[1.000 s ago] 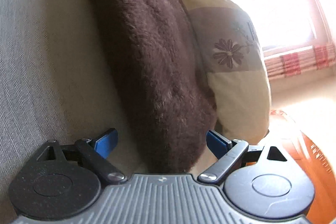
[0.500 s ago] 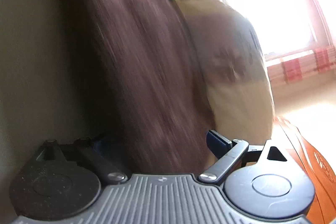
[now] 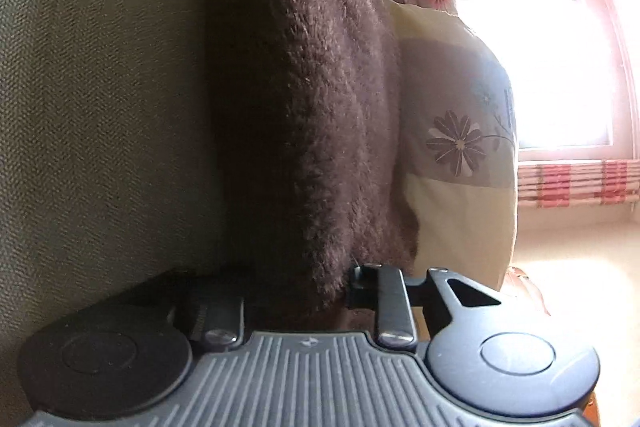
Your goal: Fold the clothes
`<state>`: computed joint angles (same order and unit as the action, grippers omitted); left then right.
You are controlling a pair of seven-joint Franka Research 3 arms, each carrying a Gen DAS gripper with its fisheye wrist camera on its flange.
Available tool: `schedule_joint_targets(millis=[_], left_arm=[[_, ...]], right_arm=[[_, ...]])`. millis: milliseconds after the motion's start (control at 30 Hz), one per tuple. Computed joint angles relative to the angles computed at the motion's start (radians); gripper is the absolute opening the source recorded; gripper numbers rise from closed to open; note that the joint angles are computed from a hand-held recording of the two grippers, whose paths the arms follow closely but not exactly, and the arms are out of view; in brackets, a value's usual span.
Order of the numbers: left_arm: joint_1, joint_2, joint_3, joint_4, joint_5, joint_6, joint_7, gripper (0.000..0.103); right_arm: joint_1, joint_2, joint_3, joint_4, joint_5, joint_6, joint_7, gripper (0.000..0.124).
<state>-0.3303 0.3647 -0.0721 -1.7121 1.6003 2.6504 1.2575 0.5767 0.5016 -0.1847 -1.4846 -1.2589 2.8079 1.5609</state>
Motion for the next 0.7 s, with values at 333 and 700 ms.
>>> schedule_joint_targets(millis=[333,700], left_arm=[[0.015,-0.005,0.001,0.005,-0.040,0.029,0.018,0.017],[0.037,-0.093,-0.011,-0.044,-0.023,0.051,-0.003,0.016]], right_arm=[[-0.026,0.043,0.040,0.074,0.180,-0.048,-0.136,0.025],[-0.015,-0.091,0.067,-0.015,0.435,-0.091,-0.306,0.019]])
